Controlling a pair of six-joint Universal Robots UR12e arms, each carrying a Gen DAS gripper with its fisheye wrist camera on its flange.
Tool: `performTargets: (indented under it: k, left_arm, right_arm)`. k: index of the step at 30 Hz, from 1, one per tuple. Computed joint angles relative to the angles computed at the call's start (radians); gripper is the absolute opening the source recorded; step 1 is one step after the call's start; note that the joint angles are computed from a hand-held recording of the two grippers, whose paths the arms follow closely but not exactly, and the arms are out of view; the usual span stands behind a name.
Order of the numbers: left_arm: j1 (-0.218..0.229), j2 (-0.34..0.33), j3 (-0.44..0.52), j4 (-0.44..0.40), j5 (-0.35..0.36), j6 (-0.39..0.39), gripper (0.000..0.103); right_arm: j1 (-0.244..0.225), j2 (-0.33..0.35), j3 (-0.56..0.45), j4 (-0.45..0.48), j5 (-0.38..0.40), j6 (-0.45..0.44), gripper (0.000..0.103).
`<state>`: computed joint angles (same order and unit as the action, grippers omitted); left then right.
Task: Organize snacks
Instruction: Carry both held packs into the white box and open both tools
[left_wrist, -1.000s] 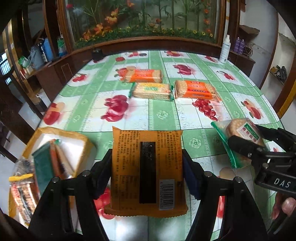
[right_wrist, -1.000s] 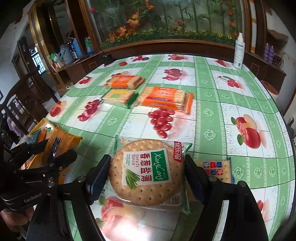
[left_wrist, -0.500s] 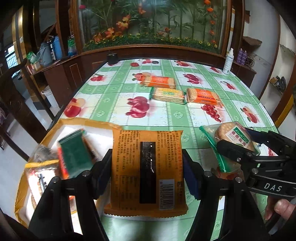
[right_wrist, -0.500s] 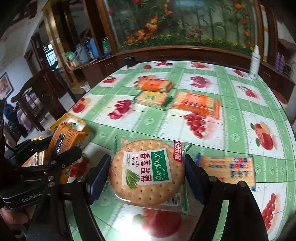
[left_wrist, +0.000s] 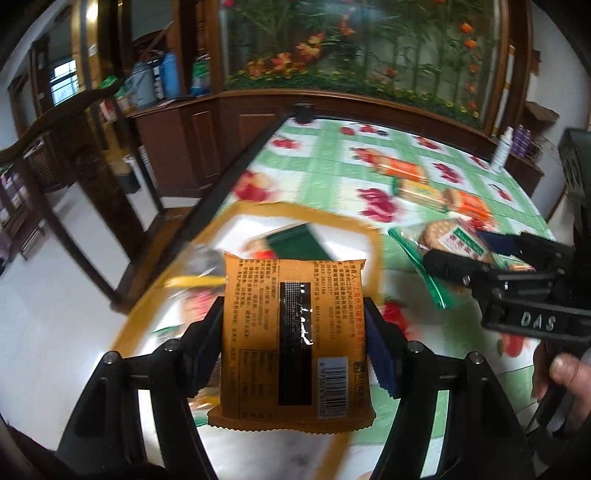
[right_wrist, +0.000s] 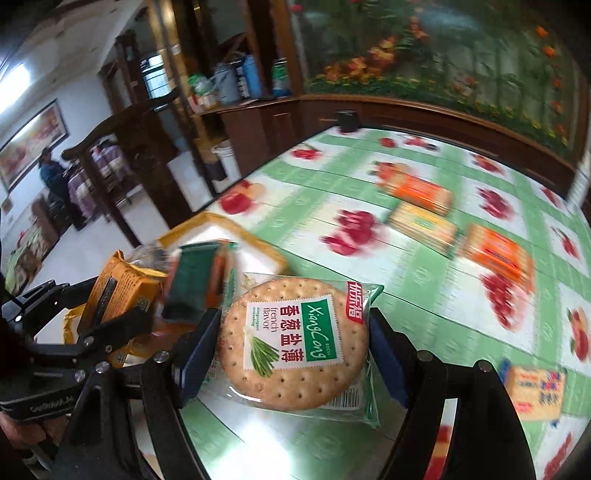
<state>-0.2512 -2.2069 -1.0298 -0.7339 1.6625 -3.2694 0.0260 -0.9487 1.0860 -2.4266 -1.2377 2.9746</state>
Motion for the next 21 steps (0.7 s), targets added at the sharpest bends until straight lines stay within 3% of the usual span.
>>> performTargets:
  k: [11, 17, 21]
  left_arm:
    - [0.050, 0.070, -0.140, 0.036, 0.058, -0.079, 0.070]
    - [0.055, 0.059, -0.144, 0.032, 0.066, -0.108, 0.070]
    - [0.056, 0.056, -0.150, 0.047, 0.075, -0.127, 0.072]
  right_arm:
    - [0.076, 0.109, -0.174, 0.132, 0.001, -0.109, 0.077]
    - [0.105, 0.129, -0.193, 0.128, -0.051, -0.151, 0.078]
    - [0.098, 0.119, -0.186, 0.140, -0.029, -0.153, 0.081]
